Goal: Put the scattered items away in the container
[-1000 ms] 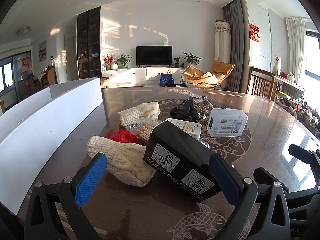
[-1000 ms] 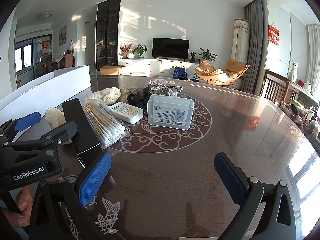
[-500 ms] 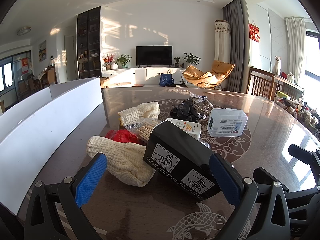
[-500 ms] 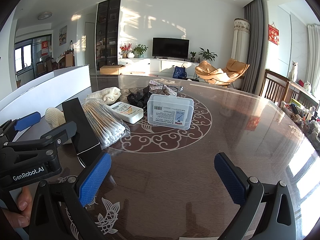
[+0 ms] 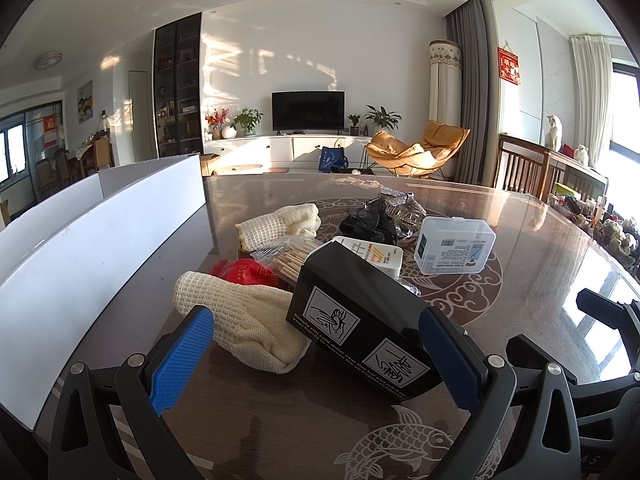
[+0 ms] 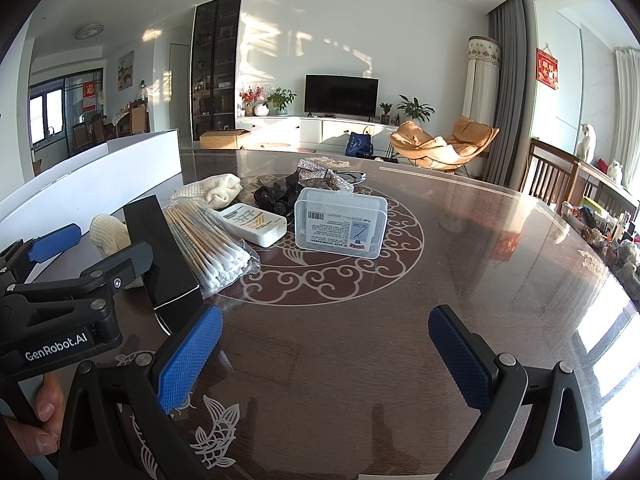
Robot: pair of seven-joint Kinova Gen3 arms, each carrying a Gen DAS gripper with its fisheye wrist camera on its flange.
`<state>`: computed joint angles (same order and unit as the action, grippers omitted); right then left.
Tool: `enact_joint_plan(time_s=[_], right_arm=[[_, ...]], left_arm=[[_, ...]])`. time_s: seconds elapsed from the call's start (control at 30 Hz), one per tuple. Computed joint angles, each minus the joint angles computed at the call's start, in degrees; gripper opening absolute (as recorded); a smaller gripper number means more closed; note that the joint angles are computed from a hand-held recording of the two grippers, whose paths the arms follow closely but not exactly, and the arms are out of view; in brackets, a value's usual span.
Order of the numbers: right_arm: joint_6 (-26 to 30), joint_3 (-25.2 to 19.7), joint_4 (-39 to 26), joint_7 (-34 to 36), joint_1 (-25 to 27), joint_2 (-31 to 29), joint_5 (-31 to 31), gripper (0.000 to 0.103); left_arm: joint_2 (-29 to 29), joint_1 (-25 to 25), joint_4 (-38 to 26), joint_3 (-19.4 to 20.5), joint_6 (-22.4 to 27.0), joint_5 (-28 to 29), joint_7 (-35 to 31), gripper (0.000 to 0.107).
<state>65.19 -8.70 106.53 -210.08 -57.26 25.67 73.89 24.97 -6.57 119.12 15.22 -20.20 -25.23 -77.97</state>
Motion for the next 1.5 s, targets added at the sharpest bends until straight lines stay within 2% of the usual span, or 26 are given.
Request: enact_joint_plan(time_s=[1.5], right_arm=[[0.3, 0.0, -0.2, -0.2, -0.2, 0.1, 0.0, 0.102]], left_arm=[[0.2, -1.9, -0.3, 2.0, 1.0, -2.4, 2.8, 0.103]])
